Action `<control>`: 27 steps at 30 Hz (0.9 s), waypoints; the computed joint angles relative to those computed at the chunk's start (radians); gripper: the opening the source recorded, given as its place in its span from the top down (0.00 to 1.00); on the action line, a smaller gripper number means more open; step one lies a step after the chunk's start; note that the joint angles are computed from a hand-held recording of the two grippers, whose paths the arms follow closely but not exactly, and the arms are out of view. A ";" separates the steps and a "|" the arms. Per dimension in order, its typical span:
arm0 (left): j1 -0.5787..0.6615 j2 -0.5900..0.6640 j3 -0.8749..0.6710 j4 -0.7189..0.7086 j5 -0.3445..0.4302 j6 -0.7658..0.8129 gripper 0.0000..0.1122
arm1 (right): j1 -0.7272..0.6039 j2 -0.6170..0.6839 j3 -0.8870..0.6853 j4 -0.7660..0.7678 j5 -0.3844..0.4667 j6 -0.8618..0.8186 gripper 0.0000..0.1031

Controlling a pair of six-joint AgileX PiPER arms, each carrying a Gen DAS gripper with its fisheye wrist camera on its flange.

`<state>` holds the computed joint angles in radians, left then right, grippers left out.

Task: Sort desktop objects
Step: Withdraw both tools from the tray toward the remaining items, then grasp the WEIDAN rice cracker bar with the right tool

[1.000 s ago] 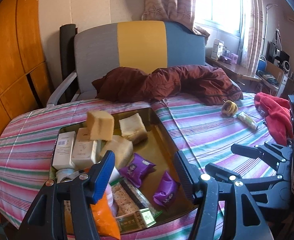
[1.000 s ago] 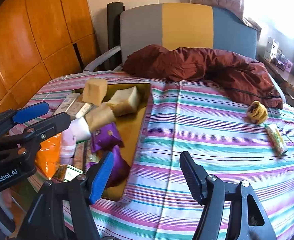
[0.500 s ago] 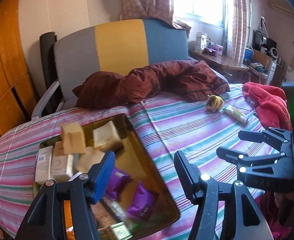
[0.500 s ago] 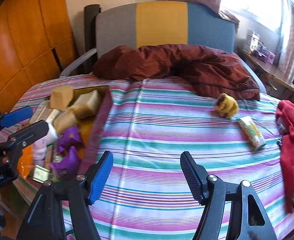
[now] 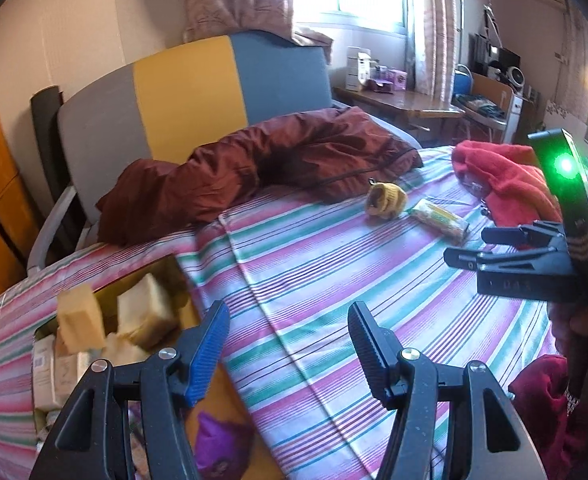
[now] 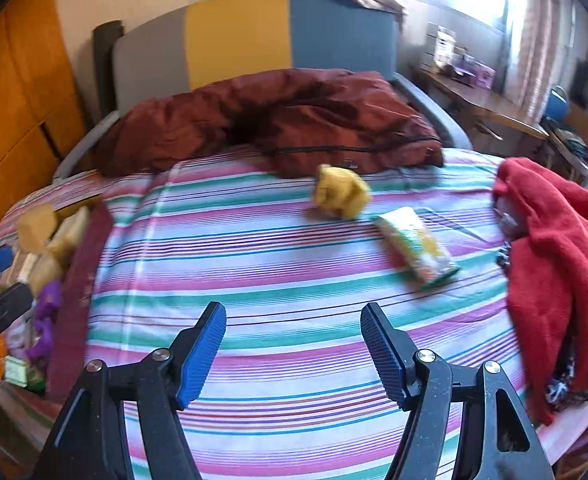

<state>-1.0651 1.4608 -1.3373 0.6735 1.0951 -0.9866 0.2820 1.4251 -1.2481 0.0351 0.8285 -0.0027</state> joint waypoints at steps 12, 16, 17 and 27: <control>0.075 0.163 -0.135 -0.133 -0.081 0.138 0.44 | -0.210 0.127 -0.072 0.073 -0.022 -0.140 0.31; 0.115 0.209 -0.178 -0.212 -0.111 0.196 0.44 | -0.280 0.195 -0.124 0.113 -0.027 -0.189 0.28; 0.121 0.219 -0.186 -0.220 -0.115 0.203 0.44 | -0.290 0.214 -0.139 0.111 -0.028 -0.193 0.27; 0.186 0.350 -0.316 -0.312 -0.130 0.306 0.44 | -0.306 0.396 -0.271 0.076 -0.035 -0.262 0.24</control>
<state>-0.8796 1.8108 -1.6533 0.3619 0.9655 -0.6808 -0.0242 1.8208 -1.5195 0.1106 0.7935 -0.2647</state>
